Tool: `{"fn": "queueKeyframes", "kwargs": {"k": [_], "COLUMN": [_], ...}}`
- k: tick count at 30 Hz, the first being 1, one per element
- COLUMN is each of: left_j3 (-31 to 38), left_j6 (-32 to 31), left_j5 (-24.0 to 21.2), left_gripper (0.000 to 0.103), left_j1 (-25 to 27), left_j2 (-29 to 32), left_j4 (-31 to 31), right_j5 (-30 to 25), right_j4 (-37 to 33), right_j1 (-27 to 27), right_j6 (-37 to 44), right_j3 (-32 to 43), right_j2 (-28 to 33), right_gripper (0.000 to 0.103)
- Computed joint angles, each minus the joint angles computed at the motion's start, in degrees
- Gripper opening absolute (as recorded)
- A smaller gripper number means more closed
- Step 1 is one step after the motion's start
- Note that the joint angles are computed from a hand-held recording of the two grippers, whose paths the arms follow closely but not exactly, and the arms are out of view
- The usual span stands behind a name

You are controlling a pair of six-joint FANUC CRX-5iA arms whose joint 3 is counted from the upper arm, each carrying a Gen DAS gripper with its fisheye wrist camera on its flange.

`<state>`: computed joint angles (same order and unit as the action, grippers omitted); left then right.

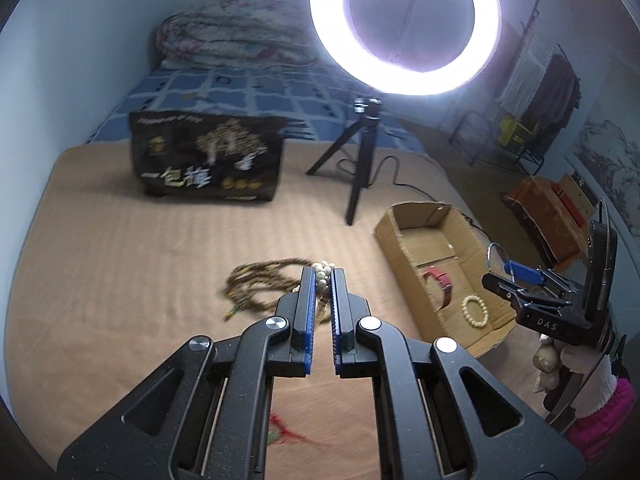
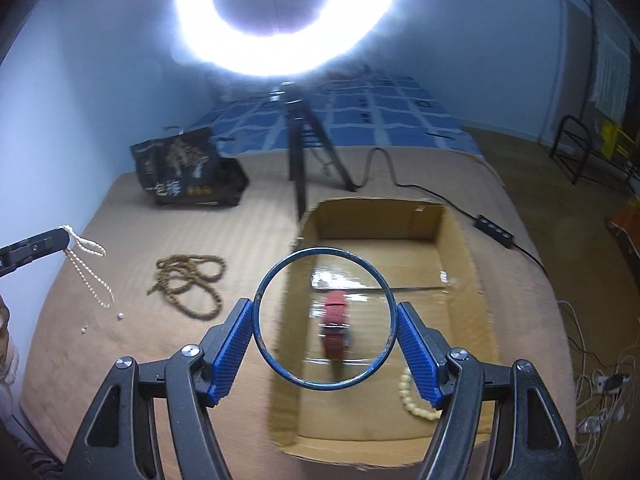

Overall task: Organize jewelry
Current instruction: 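Lift and carry the necklace with the left gripper while the right gripper carries the bangle to the box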

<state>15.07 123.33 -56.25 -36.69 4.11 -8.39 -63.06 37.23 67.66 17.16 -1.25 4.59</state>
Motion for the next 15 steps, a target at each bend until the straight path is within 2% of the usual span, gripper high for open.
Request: {"fn": "queueKeyframes", "kwargs": {"k": [15], "left_j3": [16.82], "left_j6": [-3.15], "left_j5": [0.38], "left_gripper": [0.005], "left_j1": [-3.84], "left_j2": [14.73], "left_j4": [2.06], "right_j5": [-0.87], "right_j4": [0.22], "right_j1": [-1.55], "right_j6": [-3.39], "right_j3": [-5.72], "right_j2": [-5.5], "right_gripper": [0.073]}}
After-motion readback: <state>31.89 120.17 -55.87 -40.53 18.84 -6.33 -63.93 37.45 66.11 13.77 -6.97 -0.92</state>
